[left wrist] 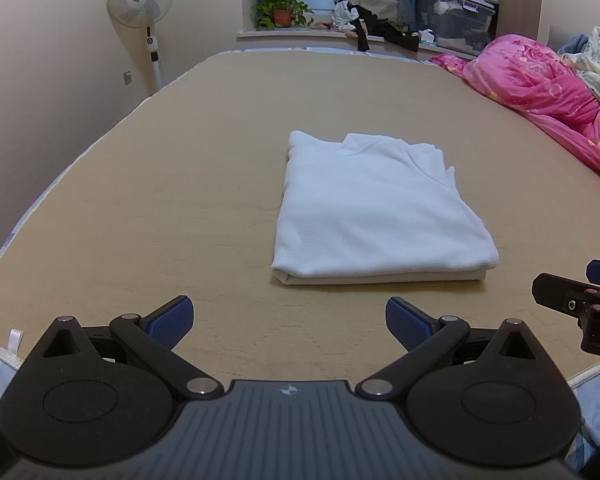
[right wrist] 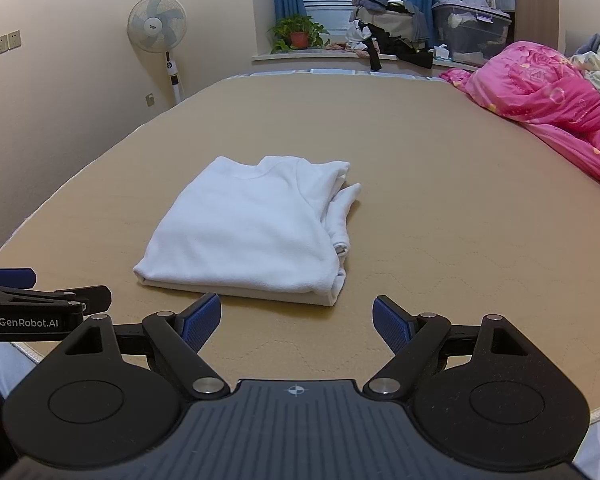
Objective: Fold small clothes
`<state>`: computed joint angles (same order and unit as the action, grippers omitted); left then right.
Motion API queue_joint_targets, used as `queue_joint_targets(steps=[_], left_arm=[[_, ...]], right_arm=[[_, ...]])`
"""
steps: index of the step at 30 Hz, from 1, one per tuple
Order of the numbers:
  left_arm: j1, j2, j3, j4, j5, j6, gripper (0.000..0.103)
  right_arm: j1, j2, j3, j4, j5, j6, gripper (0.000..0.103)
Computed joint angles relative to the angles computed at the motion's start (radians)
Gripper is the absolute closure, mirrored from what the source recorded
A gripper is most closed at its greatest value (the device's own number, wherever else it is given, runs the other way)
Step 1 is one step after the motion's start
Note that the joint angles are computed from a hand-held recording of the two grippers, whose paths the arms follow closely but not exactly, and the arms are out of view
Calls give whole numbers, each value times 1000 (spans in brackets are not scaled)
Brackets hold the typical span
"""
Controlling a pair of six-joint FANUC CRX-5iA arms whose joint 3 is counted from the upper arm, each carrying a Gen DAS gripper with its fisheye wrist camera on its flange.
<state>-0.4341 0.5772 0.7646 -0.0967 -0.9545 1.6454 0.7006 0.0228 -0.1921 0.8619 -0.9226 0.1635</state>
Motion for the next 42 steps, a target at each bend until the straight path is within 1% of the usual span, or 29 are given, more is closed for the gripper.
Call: queue_joint_targets(steps=[14,42], left_arm=[[7,2,-2,14,9,-26,1],[11,3,-5,25,16,-38,1]], right_arm=[[-2,-6,-7,-3,3,2,18],[-3,-6,-12,-4,8,1,17]])
